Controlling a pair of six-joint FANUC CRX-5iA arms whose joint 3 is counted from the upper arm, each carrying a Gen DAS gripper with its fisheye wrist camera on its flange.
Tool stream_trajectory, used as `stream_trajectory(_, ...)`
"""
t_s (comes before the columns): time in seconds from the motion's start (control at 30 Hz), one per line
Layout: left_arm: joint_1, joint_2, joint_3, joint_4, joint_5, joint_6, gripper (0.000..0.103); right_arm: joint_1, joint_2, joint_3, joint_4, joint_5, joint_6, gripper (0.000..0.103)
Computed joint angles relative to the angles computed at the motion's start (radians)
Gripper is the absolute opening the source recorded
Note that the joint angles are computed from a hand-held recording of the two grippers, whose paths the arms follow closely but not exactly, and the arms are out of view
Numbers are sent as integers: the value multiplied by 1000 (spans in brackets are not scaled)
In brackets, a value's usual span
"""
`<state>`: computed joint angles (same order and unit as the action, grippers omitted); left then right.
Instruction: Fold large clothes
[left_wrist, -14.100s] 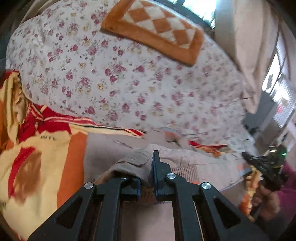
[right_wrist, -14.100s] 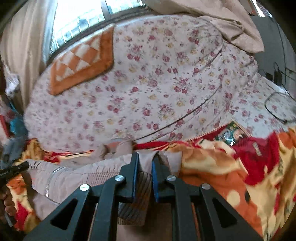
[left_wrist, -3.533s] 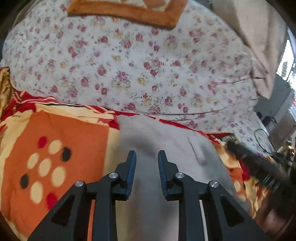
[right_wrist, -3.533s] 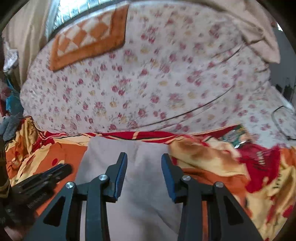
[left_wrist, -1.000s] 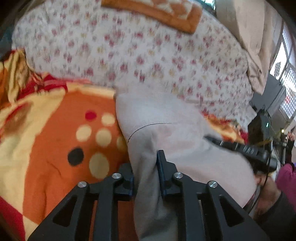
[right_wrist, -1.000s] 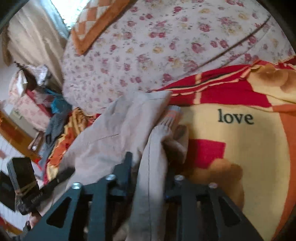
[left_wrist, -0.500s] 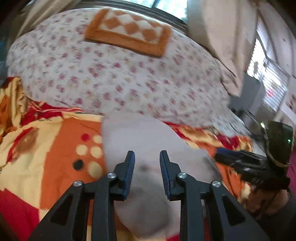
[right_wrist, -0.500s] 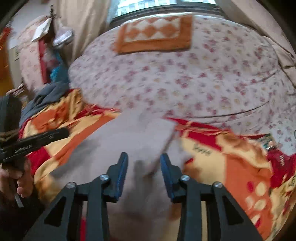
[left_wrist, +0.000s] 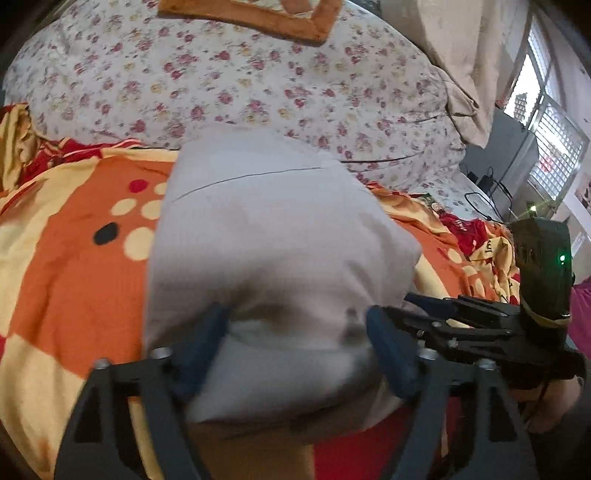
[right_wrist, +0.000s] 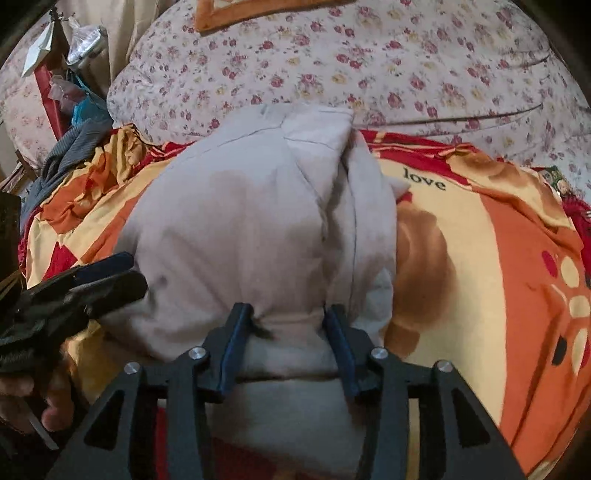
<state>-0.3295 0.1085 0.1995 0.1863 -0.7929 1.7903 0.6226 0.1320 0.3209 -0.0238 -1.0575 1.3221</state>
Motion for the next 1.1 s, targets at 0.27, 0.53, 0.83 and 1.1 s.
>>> stream_trajectory(0.27, -24, 14, 24, -63, 37, 136, 93, 52, -97, -133, 142, -29, -204, 72)
stream_trajectory(0.53, -76, 44, 168, -234, -119, 221, 95, 19, -119, -168, 83, 5, -271, 79)
stream_trajectory(0.83, -246, 73, 425, -616, -547, 444, 94, 180, -291, -412, 577, 91, -579, 75)
stream_trajectory(1.1, -321, 90, 531, -743, -655, 459, 94, 251, -388, -497, 790, 97, -641, 77)
